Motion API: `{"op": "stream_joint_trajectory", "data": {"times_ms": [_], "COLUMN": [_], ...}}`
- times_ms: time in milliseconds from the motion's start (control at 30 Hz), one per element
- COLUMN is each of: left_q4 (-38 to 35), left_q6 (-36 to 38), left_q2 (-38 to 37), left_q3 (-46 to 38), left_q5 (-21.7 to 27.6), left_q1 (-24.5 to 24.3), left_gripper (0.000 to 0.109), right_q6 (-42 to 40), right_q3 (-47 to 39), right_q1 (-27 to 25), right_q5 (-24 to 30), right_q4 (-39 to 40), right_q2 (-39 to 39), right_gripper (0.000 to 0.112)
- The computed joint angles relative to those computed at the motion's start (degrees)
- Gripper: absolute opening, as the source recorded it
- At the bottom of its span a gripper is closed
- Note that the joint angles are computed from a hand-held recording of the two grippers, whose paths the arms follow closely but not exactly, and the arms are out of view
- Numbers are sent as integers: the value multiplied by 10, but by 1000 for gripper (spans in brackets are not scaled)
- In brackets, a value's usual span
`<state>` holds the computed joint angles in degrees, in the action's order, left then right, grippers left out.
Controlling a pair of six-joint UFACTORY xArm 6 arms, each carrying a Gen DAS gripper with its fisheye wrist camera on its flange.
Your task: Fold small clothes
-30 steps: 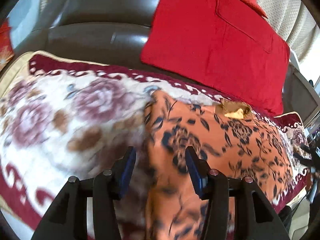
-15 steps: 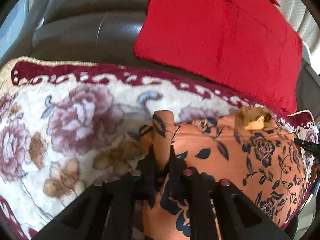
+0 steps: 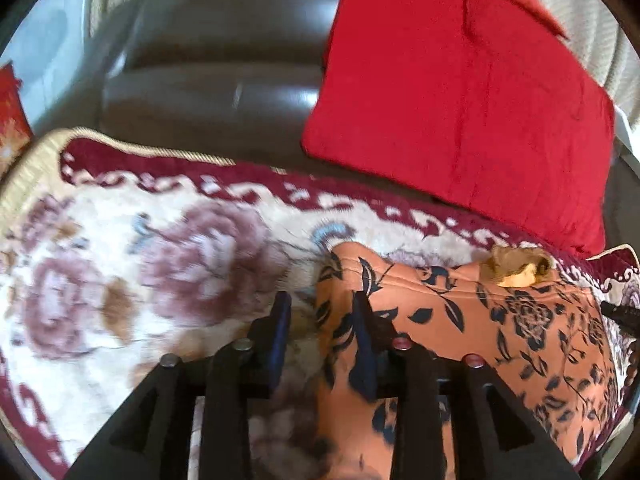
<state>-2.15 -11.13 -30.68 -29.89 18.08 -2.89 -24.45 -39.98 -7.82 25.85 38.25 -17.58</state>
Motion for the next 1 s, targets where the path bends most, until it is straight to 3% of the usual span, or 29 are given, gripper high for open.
{"op": "stream_joint_trajectory", "data": {"times_ms": [100,133,167,233,333,367,467,533,600,667,733,800,900,1000], "left_q4": [-28,-27,-27,2,40,47,103,154,151,136,182,205,180,170], "left_q6": [10,2,-1,-31,-72,-81,-136,-171,-173,-178,-206,-223,-214,-218], "left_q2": [-90,-128,-159,-228,-278,-289,-268,-217,-226,-278,-321,-350,-360,-354], "left_q3": [40,58,75,110,137,147,163,148,160,175,179,178,171,169], "left_q5": [28,41,47,64,89,88,94,139,158,170,190,203,205,186], "left_q1": [-7,-15,-22,-51,-92,-106,-129,-125,-108,-96,-100,-113,-124,-137], "left_gripper": [48,57,62,63,66,67,67,67,67,67,67,67,67,67], "right_q6": [-40,-52,-70,-95,-104,-107,-104,-50,-36,-8,15,6,-12,-58], "right_q3": [41,60,87,126,175,184,217,232,245,255,257,249,229,214], "right_q1": [-8,-10,-4,10,-2,0,46,29,-33,-46,-44,-44,11,34], "right_q5": [46,66,74,106,238,255,192,151,198,201,202,221,194,190], "right_q4": [71,104,146,194,291,301,271,239,270,219,172,188,220,255], "right_q2": [-98,-137,-185,-251,-302,-305,-302,-272,-289,-341,-381,-390,-363,-320], "right_gripper": [42,77,96,96,96,96,95,93,87,89,90,90,90,90]}}
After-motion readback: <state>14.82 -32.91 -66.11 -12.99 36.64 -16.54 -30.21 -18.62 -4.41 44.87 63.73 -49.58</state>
